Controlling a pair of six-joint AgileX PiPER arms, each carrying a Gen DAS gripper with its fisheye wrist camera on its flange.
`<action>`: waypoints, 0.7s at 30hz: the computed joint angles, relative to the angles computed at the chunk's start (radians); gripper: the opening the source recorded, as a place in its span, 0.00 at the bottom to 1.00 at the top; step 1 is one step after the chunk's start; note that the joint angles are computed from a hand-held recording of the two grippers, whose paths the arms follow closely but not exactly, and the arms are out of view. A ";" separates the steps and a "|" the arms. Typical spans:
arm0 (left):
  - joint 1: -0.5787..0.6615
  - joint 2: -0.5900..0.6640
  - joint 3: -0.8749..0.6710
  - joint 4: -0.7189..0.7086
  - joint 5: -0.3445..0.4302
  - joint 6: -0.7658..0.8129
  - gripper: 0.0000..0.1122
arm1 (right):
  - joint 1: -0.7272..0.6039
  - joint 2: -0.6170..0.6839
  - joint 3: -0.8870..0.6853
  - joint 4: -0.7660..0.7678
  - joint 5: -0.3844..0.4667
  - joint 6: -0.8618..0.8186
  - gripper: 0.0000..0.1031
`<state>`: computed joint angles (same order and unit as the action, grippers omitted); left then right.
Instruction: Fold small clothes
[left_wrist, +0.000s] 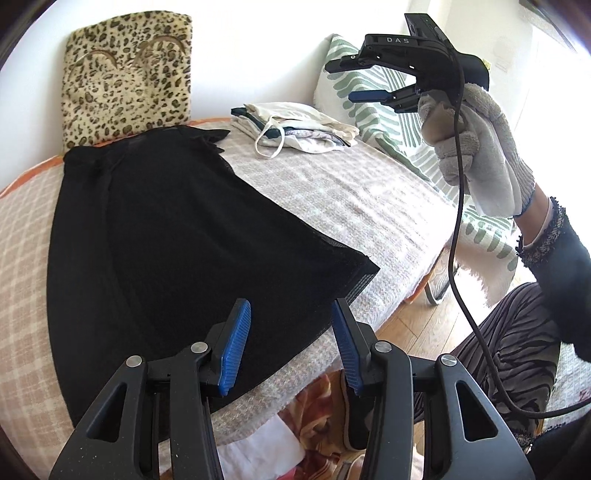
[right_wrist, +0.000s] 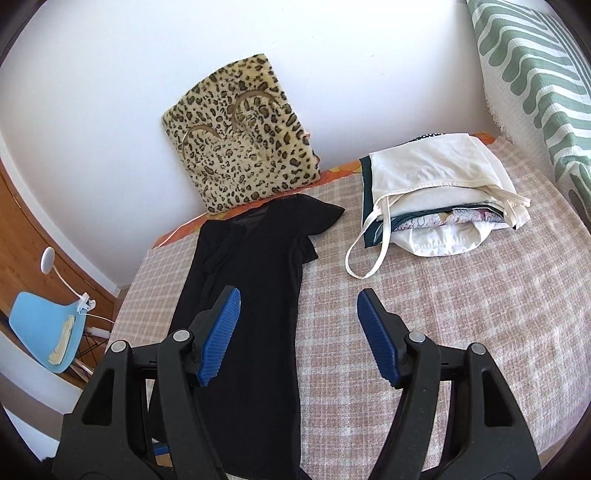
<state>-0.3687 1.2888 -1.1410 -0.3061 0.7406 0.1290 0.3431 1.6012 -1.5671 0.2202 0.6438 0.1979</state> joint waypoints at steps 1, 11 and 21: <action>-0.041 0.026 -0.024 0.042 -0.007 -0.036 0.39 | -0.017 -0.012 0.015 0.019 -0.004 -0.012 0.67; -0.239 0.259 -0.210 0.157 0.004 -0.120 0.42 | -0.203 -0.033 0.048 0.246 0.022 -0.234 0.67; -0.234 0.342 -0.220 0.207 -0.051 -0.280 0.42 | -0.217 0.186 -0.218 0.323 0.120 -0.327 0.67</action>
